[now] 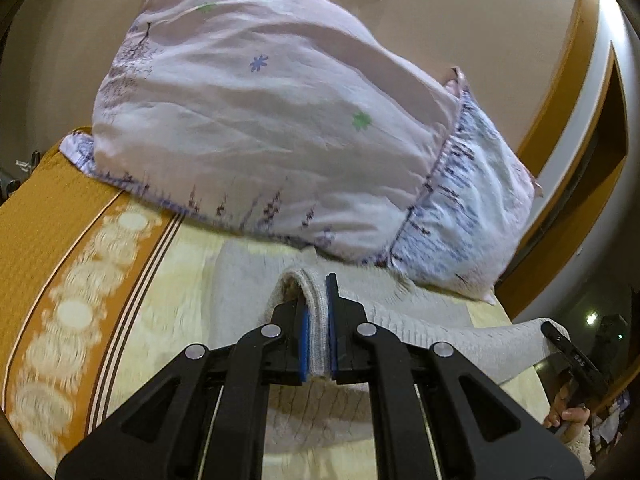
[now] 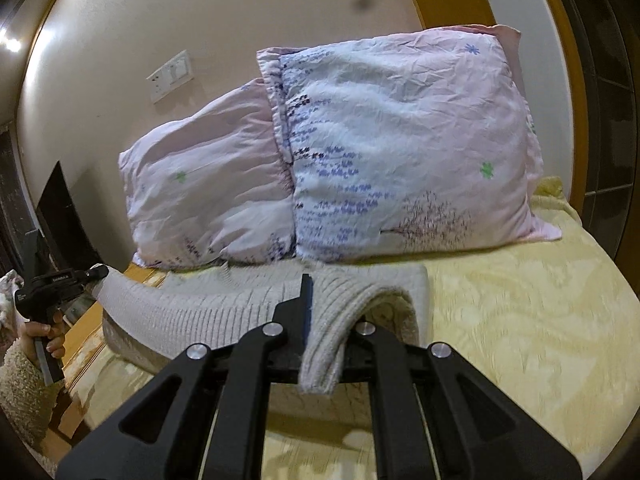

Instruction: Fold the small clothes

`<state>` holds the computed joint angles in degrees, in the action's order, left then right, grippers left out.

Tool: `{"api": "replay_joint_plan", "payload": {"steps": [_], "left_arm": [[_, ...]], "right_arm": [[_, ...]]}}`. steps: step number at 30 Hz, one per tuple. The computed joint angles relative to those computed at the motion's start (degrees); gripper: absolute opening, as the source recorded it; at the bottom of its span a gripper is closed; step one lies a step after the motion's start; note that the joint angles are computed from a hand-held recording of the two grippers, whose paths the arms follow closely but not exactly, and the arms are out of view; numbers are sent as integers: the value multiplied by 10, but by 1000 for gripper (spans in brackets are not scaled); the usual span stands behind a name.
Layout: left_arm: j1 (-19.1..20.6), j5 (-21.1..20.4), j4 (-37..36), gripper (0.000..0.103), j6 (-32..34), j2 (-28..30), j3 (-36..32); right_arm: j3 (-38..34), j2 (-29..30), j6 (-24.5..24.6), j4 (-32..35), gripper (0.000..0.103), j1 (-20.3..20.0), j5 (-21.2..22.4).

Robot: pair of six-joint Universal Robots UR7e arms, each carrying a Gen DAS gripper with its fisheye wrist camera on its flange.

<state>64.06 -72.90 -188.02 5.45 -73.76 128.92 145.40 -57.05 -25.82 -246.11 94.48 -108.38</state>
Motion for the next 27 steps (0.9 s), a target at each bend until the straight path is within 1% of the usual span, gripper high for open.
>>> {"api": "replay_joint_plan", "payload": {"steps": [2,7,9,12,13,15,17,19,21,22,23,24,26,27], "left_arm": [[10,-3,4,6,-3,24,-25],[48,-9,36,6,-28,99,-100],[65,-11,59,6,-46,127,-129],[81,-13,86,6,-68,150,-153],[85,-16,92,6,-72,154,-158],[91,-24,104,6,-79,160,-167],[94,-31,118,6,-85,161,-174],[96,-38,134,7,-98,162,-185],[98,-45,147,7,-114,165,-195],[98,-49,153,8,-118,166,-198],[99,-53,159,11,-123,168,-203],[100,-58,163,14,-128,171,-208],[103,-69,166,30,-136,173,-214],[104,-76,164,33,-139,174,-217]], "right_arm": [[-21,-5,9,32,6,-11,4],[-87,1,44,132,6,-54,4],[-113,3,71,187,6,-78,2],[-137,2,114,251,6,-105,3],[-146,0,135,279,6,-115,7],[-157,-2,159,316,6,-128,17],[-164,-2,165,326,6,-130,23],[-173,-7,183,349,10,-134,41],[-180,-12,200,369,16,-138,56],[-185,-12,210,373,24,-140,62],[-188,-9,214,368,33,-140,64],[-192,-8,215,365,37,-139,65],[-199,-3,216,351,47,-137,63],[-200,-3,216,345,49,-135,62]]}}
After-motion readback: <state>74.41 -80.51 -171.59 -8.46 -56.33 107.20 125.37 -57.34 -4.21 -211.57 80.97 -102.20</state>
